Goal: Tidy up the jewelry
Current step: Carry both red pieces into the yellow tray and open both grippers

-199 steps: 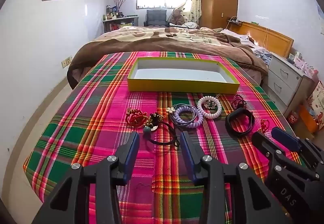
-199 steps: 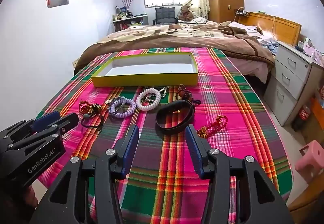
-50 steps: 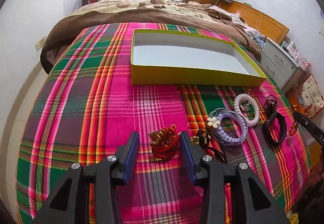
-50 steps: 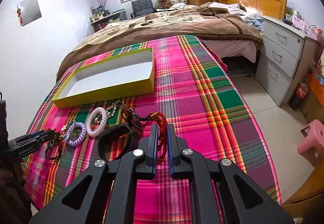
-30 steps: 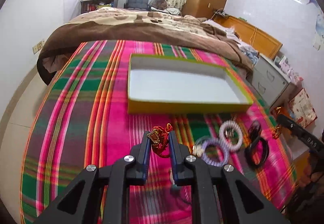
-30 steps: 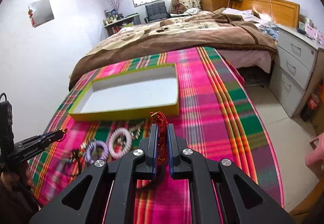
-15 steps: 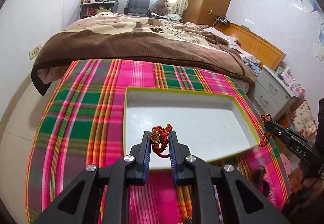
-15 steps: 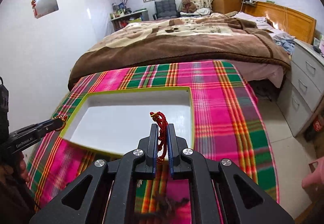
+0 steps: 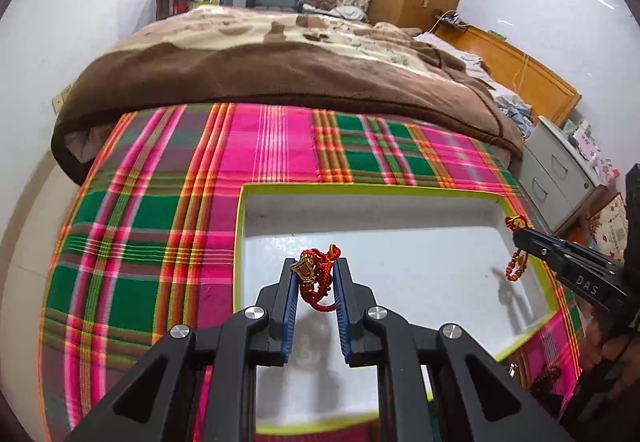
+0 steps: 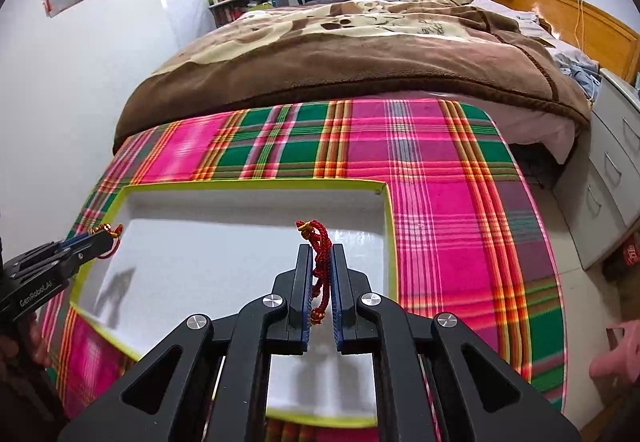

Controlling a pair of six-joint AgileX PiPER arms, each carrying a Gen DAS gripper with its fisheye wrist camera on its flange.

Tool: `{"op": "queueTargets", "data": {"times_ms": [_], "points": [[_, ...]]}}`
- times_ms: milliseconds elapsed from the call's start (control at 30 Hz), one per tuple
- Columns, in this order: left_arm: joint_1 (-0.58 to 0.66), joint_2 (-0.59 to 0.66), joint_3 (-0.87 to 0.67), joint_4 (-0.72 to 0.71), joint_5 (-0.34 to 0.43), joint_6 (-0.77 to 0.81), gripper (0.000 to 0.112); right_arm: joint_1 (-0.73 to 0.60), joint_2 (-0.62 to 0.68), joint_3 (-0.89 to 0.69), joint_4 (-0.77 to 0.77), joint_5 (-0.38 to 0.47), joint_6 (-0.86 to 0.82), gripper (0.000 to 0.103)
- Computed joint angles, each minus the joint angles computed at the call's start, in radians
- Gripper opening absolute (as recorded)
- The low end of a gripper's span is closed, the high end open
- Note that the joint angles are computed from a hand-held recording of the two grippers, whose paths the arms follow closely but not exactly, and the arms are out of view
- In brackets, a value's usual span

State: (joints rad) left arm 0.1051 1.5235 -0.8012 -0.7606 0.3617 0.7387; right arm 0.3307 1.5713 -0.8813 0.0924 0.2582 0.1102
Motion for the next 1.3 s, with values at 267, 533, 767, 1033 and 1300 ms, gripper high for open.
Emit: {"op": "queueTargets", "data": {"times_ms": [267,533,767,1033,1300], "points": [[-0.005,0.061,-0.021,0.018,-0.015,-0.031,0.018,0.009,0.07,-0.05,-0.066,0.026,0.051,0.008],[-0.015,0.091,-0.047,0.057,-0.006,-0.08,0.018,0.009,0.103,-0.079,-0.06,0.049,0.034,0.009],[-0.015,0.09,-0.046,0.046,-0.006,-0.072,0.022,-0.001,0.108,-0.081,0.027,0.042,-0.056,0.011],[-0.017,0.053,-0.018,-0.005,0.001,-0.033,0.034,-0.011,0.095,-0.065,0.12,0.033,-0.15,0.025],[0.001,-0.089,0.071,-0.073,0.023,0.041,0.037,0.002,0.003,0.002,0.138,0.012,-0.15,0.039]]}}
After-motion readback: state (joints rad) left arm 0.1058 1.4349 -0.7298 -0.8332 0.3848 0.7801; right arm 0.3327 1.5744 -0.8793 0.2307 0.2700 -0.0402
